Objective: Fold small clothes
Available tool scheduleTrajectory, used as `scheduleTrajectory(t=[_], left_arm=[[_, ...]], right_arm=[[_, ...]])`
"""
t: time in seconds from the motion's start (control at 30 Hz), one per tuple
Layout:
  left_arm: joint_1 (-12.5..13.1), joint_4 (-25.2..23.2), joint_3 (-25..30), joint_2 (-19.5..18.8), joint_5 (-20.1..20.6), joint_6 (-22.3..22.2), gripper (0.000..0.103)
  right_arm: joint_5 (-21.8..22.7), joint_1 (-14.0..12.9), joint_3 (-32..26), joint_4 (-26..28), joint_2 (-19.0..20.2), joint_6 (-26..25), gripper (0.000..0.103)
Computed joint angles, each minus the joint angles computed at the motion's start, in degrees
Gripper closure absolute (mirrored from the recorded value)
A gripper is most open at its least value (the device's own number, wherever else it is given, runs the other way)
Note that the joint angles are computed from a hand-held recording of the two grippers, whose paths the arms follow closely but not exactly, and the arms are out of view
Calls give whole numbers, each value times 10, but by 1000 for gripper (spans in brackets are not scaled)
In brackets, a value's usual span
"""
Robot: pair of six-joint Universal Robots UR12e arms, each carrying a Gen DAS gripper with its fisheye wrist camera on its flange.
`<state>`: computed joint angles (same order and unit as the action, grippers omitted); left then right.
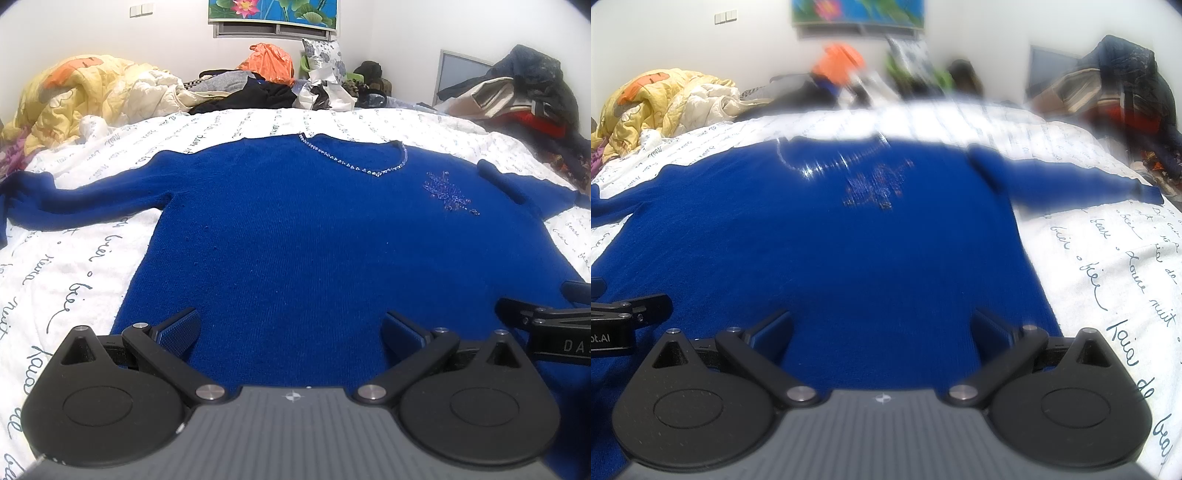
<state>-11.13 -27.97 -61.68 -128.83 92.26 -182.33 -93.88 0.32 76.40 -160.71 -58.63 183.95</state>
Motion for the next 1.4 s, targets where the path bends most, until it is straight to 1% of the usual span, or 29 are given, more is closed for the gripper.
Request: scheduleTrajectory(t=[0.23, 0.3, 0.33, 0.37, 0.4, 0.43, 0.47, 0.5, 0.53, 0.57, 0.6, 0.63, 0.67, 0.7, 0.73, 0.77, 0.83, 0.9, 0.93, 1.0, 1.03, 1.1, 1.17, 1.2, 1.23, 1.27, 1.3, 1.37, 1.4], left_arm=[[0, 0, -1, 1, 0, 2, 0], [0, 0, -1, 1, -1, 2, 0], [0, 0, -1, 1, -1, 2, 0], [0, 0, -1, 1, -1, 2, 0], [0, 0, -1, 1, -1, 2, 0], [0, 0, -1, 1, -1, 2, 0], [0, 0, -1, 1, -1, 2, 0], [0, 0, -1, 1, -1, 2, 0], [0, 0, -2, 1, 0, 3, 0], [0, 0, -1, 1, -1, 3, 0], [0, 0, -1, 1, -1, 2, 0], [0, -1, 0, 0, 0, 3, 0], [0, -1, 0, 0, 0, 3, 0], [0, -1, 0, 0, -1, 3, 0], [0, -1, 0, 0, -1, 3, 0], [0, -1, 0, 0, 0, 3, 0], [0, -2, 0, 0, 0, 3, 0], [0, -2, 0, 0, 0, 3, 0], [0, -2, 0, 0, 0, 3, 0], [0, -1, 0, 0, 0, 3, 0], [0, -1, 0, 0, 0, 3, 0], [0, -1, 0, 0, 0, 3, 0], [0, -1, 0, 0, 0, 3, 0], [0, -2, 0, 0, 0, 3, 0], [0, -2, 0, 0, 0, 3, 0], [0, -2, 0, 0, 0, 3, 0], [0, -2, 0, 0, 0, 3, 0], [0, -2, 0, 0, 0, 3, 0], [0, -2, 0, 0, -1, 3, 0]], right_arm=[[3, 0, 0, 3, 0, 0, 0], [8, -1, -2, 14, -3, -6, 0], [38, -8, -6, 39, -8, -25, 0], [77, -19, -9, 56, -11, -27, 0], [120, -33, -7, 48, -14, -13, 0], [150, -46, -1, 17, -17, -2, 0], [161, -58, 5, -32, -16, 0, 0], [148, -66, 5, -82, -11, -17, 0], [123, -71, 0, -117, -4, -42, 0], [82, -77, -12, -140, 7, -75, 0], [55, -82, -27, -140, 16, -93, 0], [34, -92, -51, -120, 27, -94, 0], [20, -101, -73, -99, 38, -70, 0], [6, -111, -96, -77, 48, -23, 0], [1, -124, -119, -52, 59, 37, 0], [16, -144, -146, -21, 73, 97, 0], [35, -171, -194, 37, 97, 217, 0], [44, -189, -226, 71, 118, 310, 0], [47, -198, -239, 82, 127, 368, 1], [56, -207, -246, 78, 137, 451, 7], [65, -211, -244, 50, 143, 478, 7], [71, -213, -256, 45, 153, 485, 7], [70, -211, -272, 52, 163, 470, 8], [66, -208, -281, 58, 168, 453, 16], [60, -206, -297, 71, 175, 431, 29], [40, -201, -305, 84, 178, 402, 37], [25, -200, -307, 90, 179, 386, 50], [6, -199, -309, 89, 180, 385, 57], [4, -201, -306, 83, 179, 393, 67]])
